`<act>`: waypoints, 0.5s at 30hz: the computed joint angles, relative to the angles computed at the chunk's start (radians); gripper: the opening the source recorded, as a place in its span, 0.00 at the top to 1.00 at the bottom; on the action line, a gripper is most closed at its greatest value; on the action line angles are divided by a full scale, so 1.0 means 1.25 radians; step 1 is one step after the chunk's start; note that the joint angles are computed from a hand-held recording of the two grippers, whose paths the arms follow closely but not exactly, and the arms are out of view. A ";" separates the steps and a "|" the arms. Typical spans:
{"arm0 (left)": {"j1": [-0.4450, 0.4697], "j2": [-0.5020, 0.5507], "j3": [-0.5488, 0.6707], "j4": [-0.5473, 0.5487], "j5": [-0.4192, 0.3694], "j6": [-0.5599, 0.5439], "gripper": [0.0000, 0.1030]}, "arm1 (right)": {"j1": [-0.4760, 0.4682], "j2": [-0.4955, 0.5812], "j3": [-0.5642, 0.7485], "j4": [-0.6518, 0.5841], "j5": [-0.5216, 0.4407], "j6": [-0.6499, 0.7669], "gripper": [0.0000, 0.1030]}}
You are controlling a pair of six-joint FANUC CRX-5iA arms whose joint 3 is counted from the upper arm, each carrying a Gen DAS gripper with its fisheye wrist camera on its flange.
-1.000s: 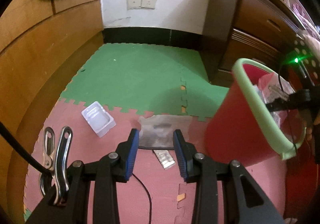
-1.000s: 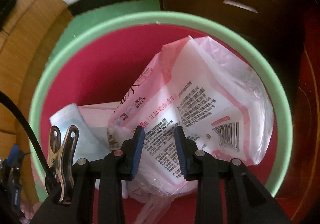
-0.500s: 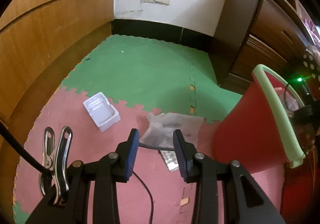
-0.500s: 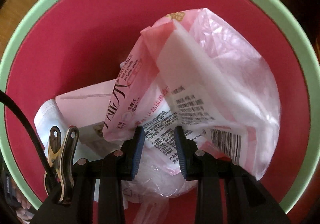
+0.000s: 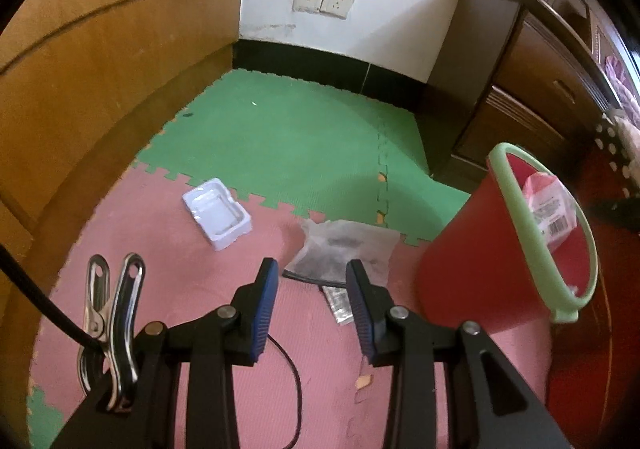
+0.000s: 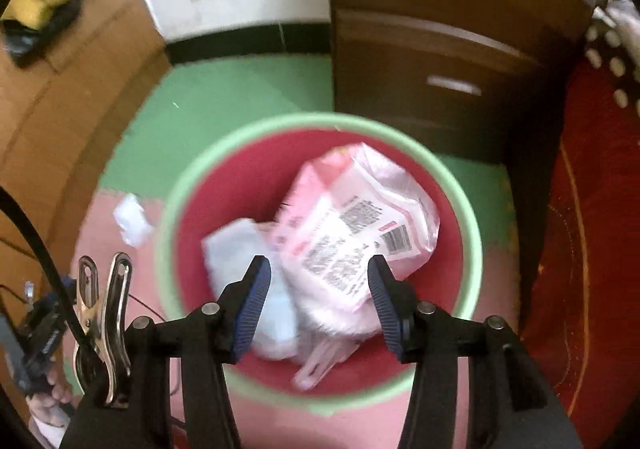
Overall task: Collect trash
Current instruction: 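Withdraw both open tools from the bucket toward the clear zip bag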
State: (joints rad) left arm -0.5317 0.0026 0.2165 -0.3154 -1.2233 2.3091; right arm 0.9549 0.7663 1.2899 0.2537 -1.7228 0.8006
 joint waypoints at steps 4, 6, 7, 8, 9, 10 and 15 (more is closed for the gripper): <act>-0.027 -0.030 0.023 -0.044 -0.069 0.007 0.64 | 0.040 -0.098 -0.123 0.035 0.101 -0.040 0.50; -0.028 -0.050 0.024 -0.043 -0.088 0.011 0.64 | 0.065 -0.137 -0.167 0.046 0.144 -0.063 0.50; -0.028 -0.061 0.026 -0.043 -0.102 0.012 0.64 | 0.080 -0.150 -0.176 0.051 0.159 -0.077 0.50; -0.030 -0.068 0.028 -0.047 -0.113 0.014 0.64 | 0.094 -0.165 -0.197 0.055 0.175 -0.094 0.50; -0.034 -0.077 0.029 -0.054 -0.124 0.014 0.64 | 0.107 -0.168 -0.195 0.056 0.185 -0.105 0.50; -0.037 -0.083 0.030 -0.059 -0.130 0.014 0.64 | 0.119 -0.177 -0.205 0.053 0.206 -0.116 0.50; -0.036 -0.117 0.014 -0.066 -0.150 0.014 0.64 | 0.166 -0.167 -0.189 0.053 0.249 -0.143 0.50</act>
